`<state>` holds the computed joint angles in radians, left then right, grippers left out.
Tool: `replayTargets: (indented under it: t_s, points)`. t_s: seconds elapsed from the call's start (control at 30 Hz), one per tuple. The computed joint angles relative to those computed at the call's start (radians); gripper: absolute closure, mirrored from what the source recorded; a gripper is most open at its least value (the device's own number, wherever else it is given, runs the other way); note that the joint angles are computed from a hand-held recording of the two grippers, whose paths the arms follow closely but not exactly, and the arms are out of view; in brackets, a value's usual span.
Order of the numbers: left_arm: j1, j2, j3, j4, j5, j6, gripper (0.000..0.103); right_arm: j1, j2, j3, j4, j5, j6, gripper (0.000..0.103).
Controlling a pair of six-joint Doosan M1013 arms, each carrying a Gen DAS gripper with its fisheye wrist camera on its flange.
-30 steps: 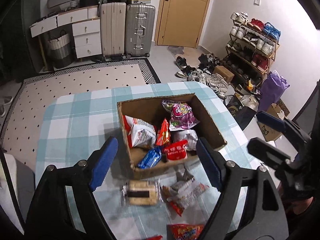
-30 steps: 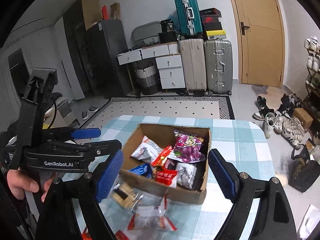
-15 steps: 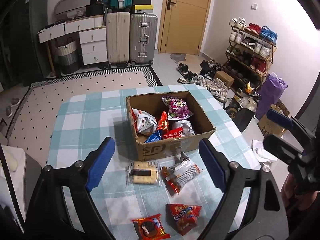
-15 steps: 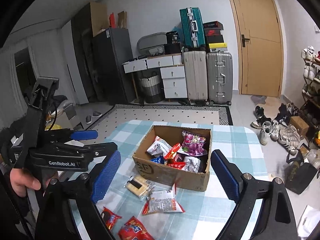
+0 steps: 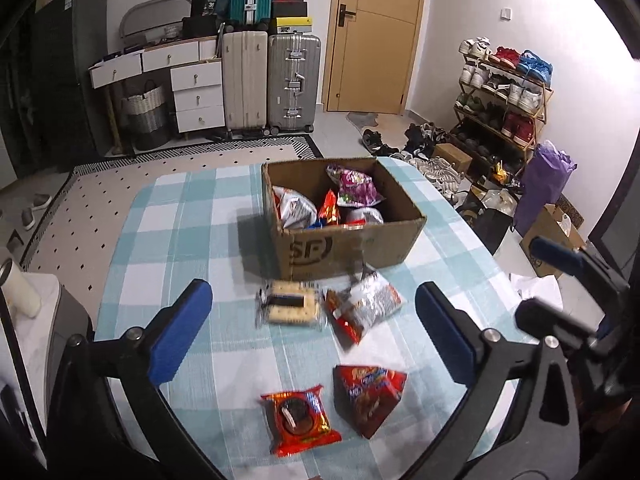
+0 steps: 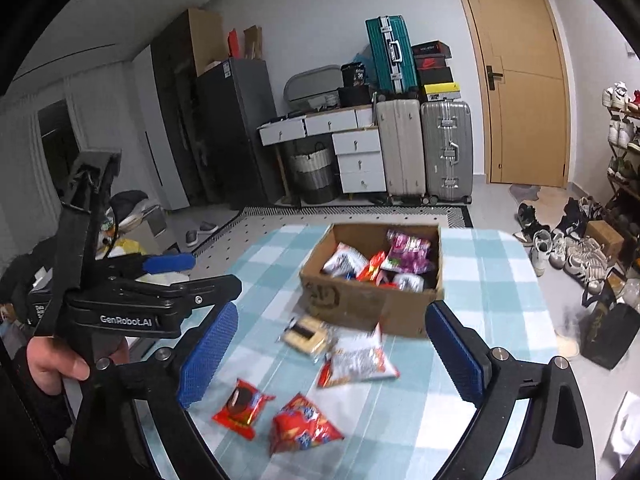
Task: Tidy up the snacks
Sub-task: 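Move both tools back over the remaining snacks on the table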
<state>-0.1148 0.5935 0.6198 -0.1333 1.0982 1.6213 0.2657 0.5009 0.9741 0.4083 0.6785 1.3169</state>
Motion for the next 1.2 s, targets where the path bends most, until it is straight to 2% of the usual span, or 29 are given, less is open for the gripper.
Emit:
replayTargets:
  t_s: [0.17, 0.43, 0.67, 1.2]
  points:
    - [0.003, -0.055, 0.121, 0.01, -0.056, -0.022, 0.001, 0.013, -0.014, 0.055, 0.011, -0.008, -0.01, 0.007]
    - [0.01, -0.091, 0.227, 0.07, -0.098, -0.098, 0.001, 0.029, -0.011, 0.098, 0.024, 0.0, -0.034, 0.007]
    - [0.02, -0.101, 0.284, 0.083, -0.121, -0.136, 0.001, 0.036, 0.018, 0.108, 0.037, 0.044, -0.022, 0.007]
    - [0.042, -0.11, 0.379, 0.049, -0.122, -0.14, 0.001, 0.033, 0.118, 0.036, 0.044, 0.159, 0.013, 0.007]
